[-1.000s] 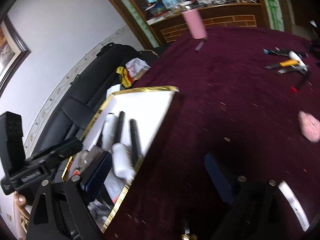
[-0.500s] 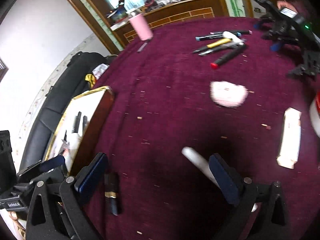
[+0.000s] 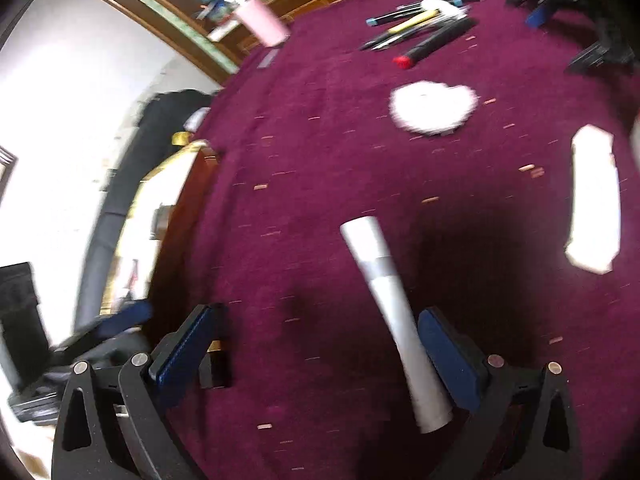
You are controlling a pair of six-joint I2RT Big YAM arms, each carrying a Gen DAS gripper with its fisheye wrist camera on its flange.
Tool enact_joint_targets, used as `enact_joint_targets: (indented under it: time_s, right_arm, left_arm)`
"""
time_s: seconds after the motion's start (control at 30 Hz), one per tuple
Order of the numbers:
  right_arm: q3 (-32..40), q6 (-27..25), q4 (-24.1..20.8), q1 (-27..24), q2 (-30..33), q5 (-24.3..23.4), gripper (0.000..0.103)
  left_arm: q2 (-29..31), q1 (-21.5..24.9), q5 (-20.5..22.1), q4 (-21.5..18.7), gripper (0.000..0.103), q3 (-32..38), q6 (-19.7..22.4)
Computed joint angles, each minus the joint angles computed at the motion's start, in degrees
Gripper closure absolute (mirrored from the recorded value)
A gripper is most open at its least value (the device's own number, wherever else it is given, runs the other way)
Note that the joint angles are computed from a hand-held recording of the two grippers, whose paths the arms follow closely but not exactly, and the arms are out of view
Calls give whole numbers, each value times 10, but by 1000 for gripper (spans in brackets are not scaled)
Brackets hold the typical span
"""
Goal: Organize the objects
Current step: 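Grasp the black gold-banded tube with the left tool while the right tool grasps a white marker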
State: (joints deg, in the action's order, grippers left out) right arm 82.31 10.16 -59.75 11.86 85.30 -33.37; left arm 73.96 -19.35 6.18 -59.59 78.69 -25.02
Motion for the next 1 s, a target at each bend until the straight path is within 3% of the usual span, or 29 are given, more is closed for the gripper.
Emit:
enact_joint_targets:
  time_s: [0.17, 0.33, 0.4, 0.47, 0.63, 0.7, 0.83, 1.0]
  right_arm:
    - [-9, 4, 32, 4, -20, 49, 0]
    - [-31, 9, 51, -1, -39, 68, 2]
    - [-39, 8, 53, 2, -46, 81, 5]
    - [-47, -5, 53, 9, -50, 99, 10]
    - [-59, -19, 60, 11, -60, 120, 12]
    - [-58, -22, 59, 10, -59, 128, 17]
    - [-50, -46, 49, 20, -52, 157, 36]
    - [-43, -62, 44, 34, -40, 208, 55]
  left_arm:
    - [6, -5, -5, -11, 32, -3, -5]
    - [18, -43, -56, -2, 36, -6, 11]
    - [29, -54, -74, -6, 41, -2, 13]
    - [49, -60, -100, -28, 54, 7, 7]
    - [59, -57, -113, -35, 63, 0, 0]
    - [55, -53, -109, -30, 67, -4, -2]
    - [47, -43, -104, -20, 84, -17, 1]
    - [47, -30, -86, -6, 86, -19, 3]
